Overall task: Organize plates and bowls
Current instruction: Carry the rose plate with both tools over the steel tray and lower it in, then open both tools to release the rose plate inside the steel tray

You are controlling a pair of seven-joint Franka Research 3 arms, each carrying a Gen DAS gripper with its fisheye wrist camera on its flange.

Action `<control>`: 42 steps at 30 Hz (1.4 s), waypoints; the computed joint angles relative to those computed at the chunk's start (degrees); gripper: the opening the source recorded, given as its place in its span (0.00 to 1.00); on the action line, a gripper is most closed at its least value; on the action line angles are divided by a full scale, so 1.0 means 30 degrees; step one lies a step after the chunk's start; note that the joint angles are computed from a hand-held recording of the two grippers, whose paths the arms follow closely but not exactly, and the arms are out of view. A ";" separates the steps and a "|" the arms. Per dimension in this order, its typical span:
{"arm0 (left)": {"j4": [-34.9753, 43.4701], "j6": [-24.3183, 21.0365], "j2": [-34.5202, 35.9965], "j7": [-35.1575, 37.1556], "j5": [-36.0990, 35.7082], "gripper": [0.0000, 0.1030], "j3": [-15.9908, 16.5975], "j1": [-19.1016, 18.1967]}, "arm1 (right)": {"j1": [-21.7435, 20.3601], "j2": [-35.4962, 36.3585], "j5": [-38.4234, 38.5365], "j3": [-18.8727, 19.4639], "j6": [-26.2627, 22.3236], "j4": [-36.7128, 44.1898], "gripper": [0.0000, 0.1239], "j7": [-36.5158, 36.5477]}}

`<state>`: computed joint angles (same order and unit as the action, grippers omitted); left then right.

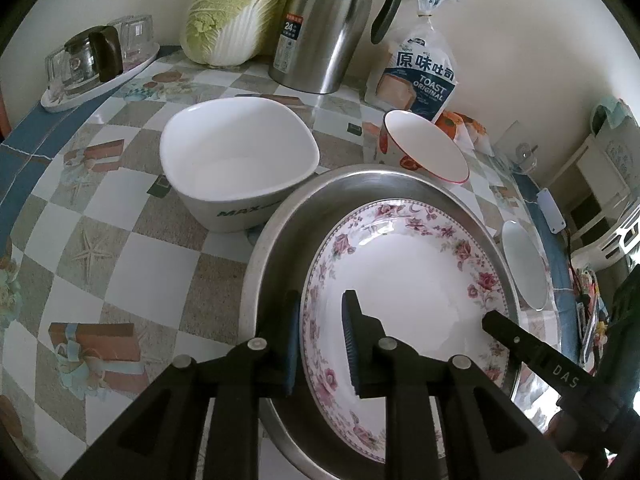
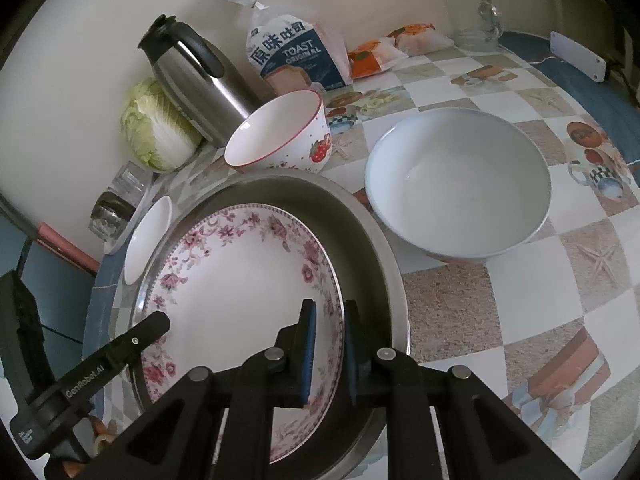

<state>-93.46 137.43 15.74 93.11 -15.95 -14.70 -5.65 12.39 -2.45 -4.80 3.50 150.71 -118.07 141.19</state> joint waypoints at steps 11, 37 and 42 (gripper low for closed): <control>-0.0042 0.0201 -0.0047 -0.0035 0.0313 0.24 0.0032 -0.0003 | 0.0108 0.0193 -0.0405 0.0008 -0.0350 0.0275 0.13 -0.0249; -0.1213 0.2461 -0.1224 0.0267 0.1343 0.57 0.0216 -0.0450 | -0.0214 -0.0611 -0.4168 0.0436 -0.1148 0.0975 0.13 0.1585; -0.1551 0.2973 -0.1451 0.0091 0.2084 0.75 0.0270 -0.0631 | -0.0180 -0.0596 -0.4787 0.0501 -0.1649 0.1194 0.48 0.1851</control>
<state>-98.11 146.35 11.38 93.38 -9.69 -13.89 -7.55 11.85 -4.24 -19.16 5.00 145.77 -114.48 146.75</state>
